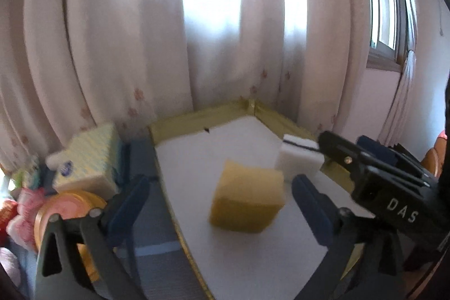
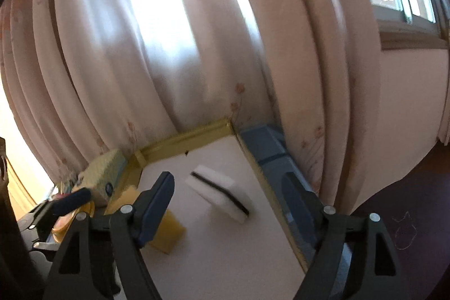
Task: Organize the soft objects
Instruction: 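Lower both sponges into the gold tray and open both grippers, then move the left gripper to the pink fuzzy sock and grasp it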
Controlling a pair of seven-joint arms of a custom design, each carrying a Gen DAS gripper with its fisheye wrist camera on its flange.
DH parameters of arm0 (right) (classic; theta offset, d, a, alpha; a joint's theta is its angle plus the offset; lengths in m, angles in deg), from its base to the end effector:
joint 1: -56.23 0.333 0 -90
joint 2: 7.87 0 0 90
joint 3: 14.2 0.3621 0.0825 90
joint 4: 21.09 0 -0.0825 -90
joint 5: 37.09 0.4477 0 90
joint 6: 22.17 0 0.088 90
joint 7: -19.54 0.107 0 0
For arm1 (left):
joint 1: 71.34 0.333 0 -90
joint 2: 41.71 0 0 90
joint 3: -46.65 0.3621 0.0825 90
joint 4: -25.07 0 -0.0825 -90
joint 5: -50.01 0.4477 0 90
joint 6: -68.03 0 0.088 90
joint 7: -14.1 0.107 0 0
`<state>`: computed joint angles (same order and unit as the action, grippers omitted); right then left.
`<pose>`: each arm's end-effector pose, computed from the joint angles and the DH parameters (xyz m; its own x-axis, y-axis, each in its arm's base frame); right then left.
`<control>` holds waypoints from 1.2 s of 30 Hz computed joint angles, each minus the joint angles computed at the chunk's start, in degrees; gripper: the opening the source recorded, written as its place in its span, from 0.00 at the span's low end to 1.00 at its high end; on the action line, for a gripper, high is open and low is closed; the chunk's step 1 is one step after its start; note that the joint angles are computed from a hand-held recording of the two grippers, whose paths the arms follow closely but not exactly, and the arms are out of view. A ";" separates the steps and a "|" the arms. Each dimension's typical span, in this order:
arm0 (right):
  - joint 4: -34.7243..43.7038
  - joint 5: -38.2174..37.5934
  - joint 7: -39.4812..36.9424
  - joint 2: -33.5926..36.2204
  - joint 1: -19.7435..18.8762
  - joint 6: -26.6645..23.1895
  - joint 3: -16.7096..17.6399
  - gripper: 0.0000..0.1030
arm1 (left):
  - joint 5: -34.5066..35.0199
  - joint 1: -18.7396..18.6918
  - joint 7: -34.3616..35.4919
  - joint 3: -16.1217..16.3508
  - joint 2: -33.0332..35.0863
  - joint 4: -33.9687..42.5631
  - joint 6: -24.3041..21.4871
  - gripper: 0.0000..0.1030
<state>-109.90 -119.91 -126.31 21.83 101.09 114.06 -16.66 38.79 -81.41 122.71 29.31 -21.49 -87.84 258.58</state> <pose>0.5972 0.5393 0.3989 -0.2323 -0.9341 -0.2709 -0.3497 0.3402 -0.8729 0.6587 -0.2936 0.4215 -0.4797 -0.8770 -0.0278 -0.4533 0.2748 -0.8479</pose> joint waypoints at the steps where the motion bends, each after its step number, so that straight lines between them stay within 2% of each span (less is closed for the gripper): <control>1: -0.67 -1.23 2.02 -0.50 1.05 -1.94 -0.43 0.78 | -0.03 -0.46 0.18 0.60 -0.60 -0.73 1.24 1.00; 2: -1.08 -2.25 3.70 -0.78 1.73 -3.60 -0.54 0.78 | -0.05 -0.71 0.24 0.96 -0.94 -1.08 1.75 1.00; 5: -2.01 -4.33 7.39 -1.24 3.02 -8.24 0.03 0.79 | -3.94 -7.45 1.93 8.48 -2.47 -2.67 3.65 1.00; 7: -1.79 -5.16 8.98 -0.90 3.75 -11.11 0.55 0.79 | -6.80 -9.84 3.34 11.40 -3.15 -3.64 4.51 1.00; 13: 2.72 -6.79 10.11 2.40 6.33 -17.61 0.84 0.80 | -13.22 -10.09 5.72 13.92 -4.32 -5.48 5.79 1.00; 16: 6.38 -6.81 8.41 5.00 7.50 -18.41 0.20 0.81 | -15.85 -9.52 7.09 14.45 -4.66 -6.24 6.68 1.00; 18: 8.65 -6.83 7.30 6.56 8.39 -18.48 -0.54 0.82 | -18.81 -10.56 9.30 15.90 -4.78 -6.60 7.50 1.00; 21: 11.16 -6.30 6.09 8.21 9.58 -18.37 -1.68 0.82 | -21.57 -10.14 12.52 15.93 -4.96 -7.59 9.75 1.00; 25: 14.01 -5.87 5.23 10.22 11.26 -18.38 -3.26 0.82 | -23.69 -7.75 15.17 14.29 -4.92 -8.31 11.96 1.00; 31: 17.96 -4.58 3.34 12.83 12.72 -17.54 -5.13 0.82 | -22.93 -3.37 14.17 11.75 -5.32 -9.48 13.02 1.00; 36: 22.19 -3.85 1.01 15.63 14.36 -17.81 -6.95 0.82 | -21.75 -1.16 12.47 11.11 -5.47 -10.25 14.02 1.00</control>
<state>-87.72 -123.76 -125.30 37.45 115.45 96.26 -23.61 17.04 -82.57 135.18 40.42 -26.96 -98.09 272.60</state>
